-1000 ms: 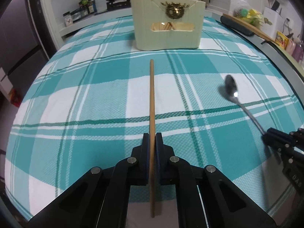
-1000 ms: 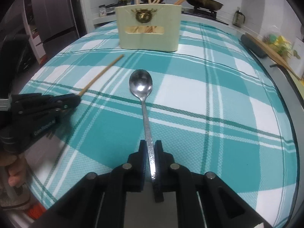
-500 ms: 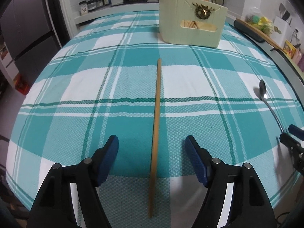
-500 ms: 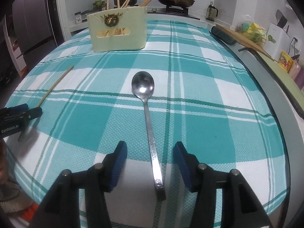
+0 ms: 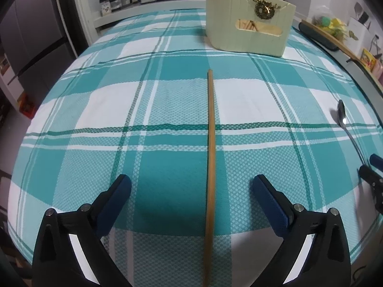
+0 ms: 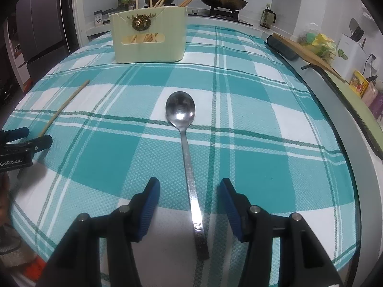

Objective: Organize utensils

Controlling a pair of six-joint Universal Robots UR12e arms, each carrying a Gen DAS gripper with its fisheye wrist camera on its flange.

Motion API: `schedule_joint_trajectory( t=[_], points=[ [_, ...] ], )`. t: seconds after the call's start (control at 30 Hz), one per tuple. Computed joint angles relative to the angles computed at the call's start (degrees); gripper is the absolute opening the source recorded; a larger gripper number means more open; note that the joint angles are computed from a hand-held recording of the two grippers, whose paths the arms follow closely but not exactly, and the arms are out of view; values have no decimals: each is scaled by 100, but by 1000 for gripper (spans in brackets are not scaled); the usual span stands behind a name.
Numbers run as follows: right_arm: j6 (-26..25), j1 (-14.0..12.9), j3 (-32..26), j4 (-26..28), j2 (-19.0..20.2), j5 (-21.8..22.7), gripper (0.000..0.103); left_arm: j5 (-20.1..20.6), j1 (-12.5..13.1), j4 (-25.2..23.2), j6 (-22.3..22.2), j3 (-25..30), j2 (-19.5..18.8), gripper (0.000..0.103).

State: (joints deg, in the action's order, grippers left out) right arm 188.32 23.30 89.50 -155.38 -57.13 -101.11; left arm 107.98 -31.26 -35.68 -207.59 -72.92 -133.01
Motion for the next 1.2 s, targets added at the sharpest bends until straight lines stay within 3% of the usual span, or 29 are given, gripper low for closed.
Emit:
schedule_joint_trajectory(
  t=[0.2,0.57,0.83,1.03,1.1,1.17,1.2],
  points=[
    [3,-1,-37,58,31,13,54,-131,31,49,124,-17,7,103],
    [259,-160,41,40,-28,428,59,-833,233,141,421,-104,102,101],
    [-138,-236,-417,398,182,623,59,-1055,363,-554,1014,706,-278,87],
    [-499,-209,-1122,809,604,671,59,-1094,390,-779,1202,1228,-571,85],
    [-468,-216,-1277,820,705,689,59,-1049,380,-742,1211,1294,-607,70],
    [-353,-247,-1353,765,765,795,55,-1067,364,-604,1293,1262,-596,29],
    [-322,-244,-1353,665,782,744,36,-1079,358,-559,1330,1250,-594,20]
  ],
)
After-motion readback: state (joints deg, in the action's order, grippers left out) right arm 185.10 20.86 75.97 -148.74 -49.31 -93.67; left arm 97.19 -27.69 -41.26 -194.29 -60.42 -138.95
